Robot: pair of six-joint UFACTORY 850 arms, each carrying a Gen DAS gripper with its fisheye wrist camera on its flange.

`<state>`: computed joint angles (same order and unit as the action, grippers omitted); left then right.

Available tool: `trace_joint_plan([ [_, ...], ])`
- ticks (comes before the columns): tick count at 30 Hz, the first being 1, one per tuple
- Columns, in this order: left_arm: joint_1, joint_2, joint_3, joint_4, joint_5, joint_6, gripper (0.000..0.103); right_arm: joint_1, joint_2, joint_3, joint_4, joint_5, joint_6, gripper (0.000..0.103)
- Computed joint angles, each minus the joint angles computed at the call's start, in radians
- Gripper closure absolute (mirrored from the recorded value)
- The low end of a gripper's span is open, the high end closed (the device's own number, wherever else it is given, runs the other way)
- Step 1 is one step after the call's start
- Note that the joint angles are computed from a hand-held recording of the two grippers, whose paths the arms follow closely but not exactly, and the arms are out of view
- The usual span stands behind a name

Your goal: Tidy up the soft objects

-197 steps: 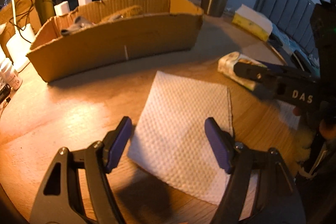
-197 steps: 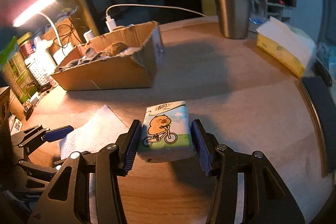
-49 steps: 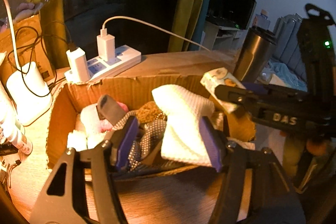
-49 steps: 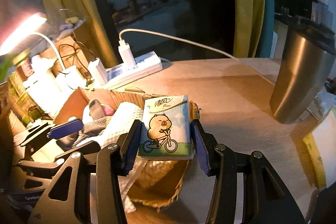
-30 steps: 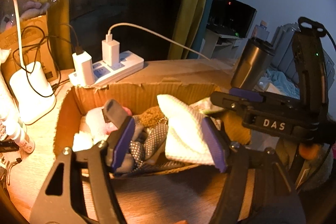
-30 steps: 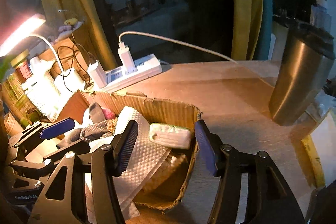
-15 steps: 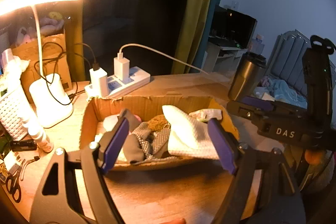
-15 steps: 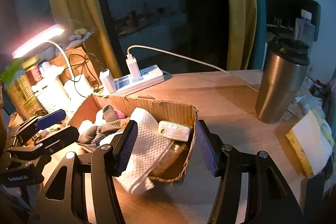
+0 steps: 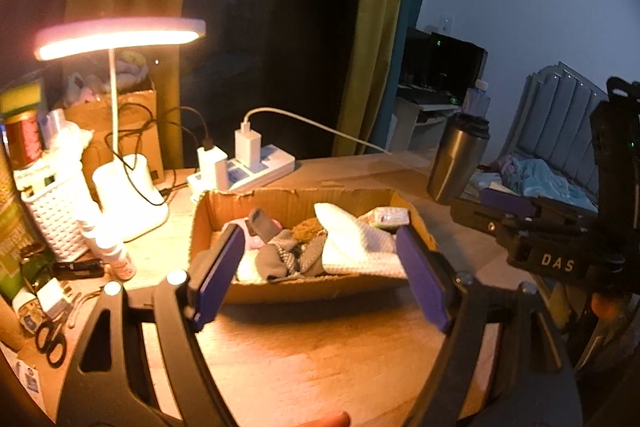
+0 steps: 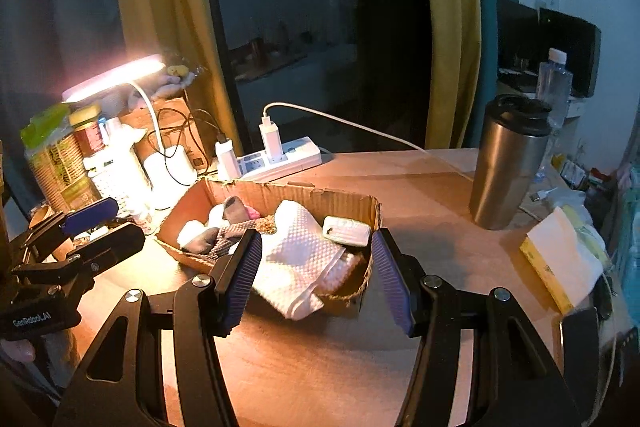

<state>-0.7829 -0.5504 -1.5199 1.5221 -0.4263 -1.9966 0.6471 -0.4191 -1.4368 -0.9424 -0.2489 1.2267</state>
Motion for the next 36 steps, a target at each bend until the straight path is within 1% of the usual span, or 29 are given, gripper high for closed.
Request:
trace_joint_plan([
  [1,-0.005,0.009,0.009,0.003,-0.013,-0.003,0.018,0.005,0.010,0.010,-0.029,-0.003,0.029,0.042],
  [2,-0.008,0.017,0.018,0.012,-0.020,-0.012,0.013,0.010,0.018,0.019,-0.056,-0.006,0.057,0.041],
  [3,-0.013,0.030,0.033,0.035,-0.030,-0.036,0.012,0.017,0.030,0.030,-0.092,-0.010,0.093,0.038],
  [4,-0.017,0.039,0.044,0.048,-0.038,-0.049,0.012,0.021,0.037,0.036,-0.114,-0.013,0.115,0.036],
  [12,-0.056,0.110,0.123,0.122,-0.110,-0.123,0.012,0.066,0.106,0.100,-0.282,-0.049,0.286,0.035],
  [21,-0.098,0.181,0.195,0.157,-0.163,-0.167,0.011,0.131,0.190,0.176,-0.456,-0.126,0.470,0.034],
  [29,-0.143,0.239,0.248,0.201,-0.224,-0.210,0.011,0.191,0.253,0.226,-0.529,-0.200,0.546,0.034],
  [31,-0.156,0.252,0.257,0.197,-0.249,-0.205,0.011,0.208,0.273,0.239,-0.545,-0.222,0.566,0.034],
  [34,-0.179,0.267,0.264,0.172,-0.300,-0.167,0.011,0.226,0.301,0.252,-0.550,-0.229,0.592,0.034],
  [36,-0.191,0.280,0.273,0.167,-0.327,-0.162,0.011,0.250,0.312,0.249,-0.531,-0.271,0.562,0.032],
])
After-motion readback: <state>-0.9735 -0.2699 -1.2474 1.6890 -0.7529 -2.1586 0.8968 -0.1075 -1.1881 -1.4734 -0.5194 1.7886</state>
